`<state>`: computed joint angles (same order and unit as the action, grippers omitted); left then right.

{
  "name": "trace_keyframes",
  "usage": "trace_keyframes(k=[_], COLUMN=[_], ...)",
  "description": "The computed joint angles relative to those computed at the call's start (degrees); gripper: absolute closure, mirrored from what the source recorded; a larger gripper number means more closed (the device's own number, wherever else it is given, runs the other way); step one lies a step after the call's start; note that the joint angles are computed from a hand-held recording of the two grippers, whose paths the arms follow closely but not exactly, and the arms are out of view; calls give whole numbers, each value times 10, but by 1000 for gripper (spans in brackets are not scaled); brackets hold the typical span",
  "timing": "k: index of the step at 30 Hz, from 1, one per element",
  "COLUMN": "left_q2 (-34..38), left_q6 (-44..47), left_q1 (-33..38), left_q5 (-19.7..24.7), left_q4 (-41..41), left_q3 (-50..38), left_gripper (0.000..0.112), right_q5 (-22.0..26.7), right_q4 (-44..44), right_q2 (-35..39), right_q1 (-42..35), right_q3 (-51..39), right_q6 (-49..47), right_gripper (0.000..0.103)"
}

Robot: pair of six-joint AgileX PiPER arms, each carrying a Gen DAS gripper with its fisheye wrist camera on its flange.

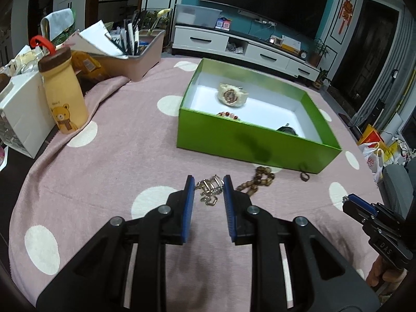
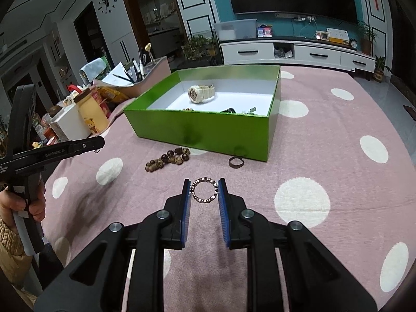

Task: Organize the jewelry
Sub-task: 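Carry the gold charm and silver ring with both tools over the box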

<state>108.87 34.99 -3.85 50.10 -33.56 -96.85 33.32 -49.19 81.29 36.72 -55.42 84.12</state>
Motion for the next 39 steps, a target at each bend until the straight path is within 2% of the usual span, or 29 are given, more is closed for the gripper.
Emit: trace_keyframes(k=[12, 22, 31, 37, 39], left_q2=[-29, -29, 21, 83, 118], left_q6=[7, -5, -45, -82, -105], left_q1=[-19, -51, -88, -109, -116], left_q5=[4, 14, 36, 71, 97], left_q4=[-6, 4, 28, 47, 61], left_q3=[-11, -43, -148, -269, -333], left_gripper=[90, 90, 90, 90, 90], right_q5=[18, 4, -18, -46, -51], right_q4=[-52, -68, -53, -25, -8], right_q2=[-36, -42, -34, -22, -14], right_q1=[11, -6, -63, -111, -126], right_q3=[-1, -13, -52, -79, -95], right_q6=[35, 29, -21, -69, -97], right_gripper=[83, 83, 83, 83, 83])
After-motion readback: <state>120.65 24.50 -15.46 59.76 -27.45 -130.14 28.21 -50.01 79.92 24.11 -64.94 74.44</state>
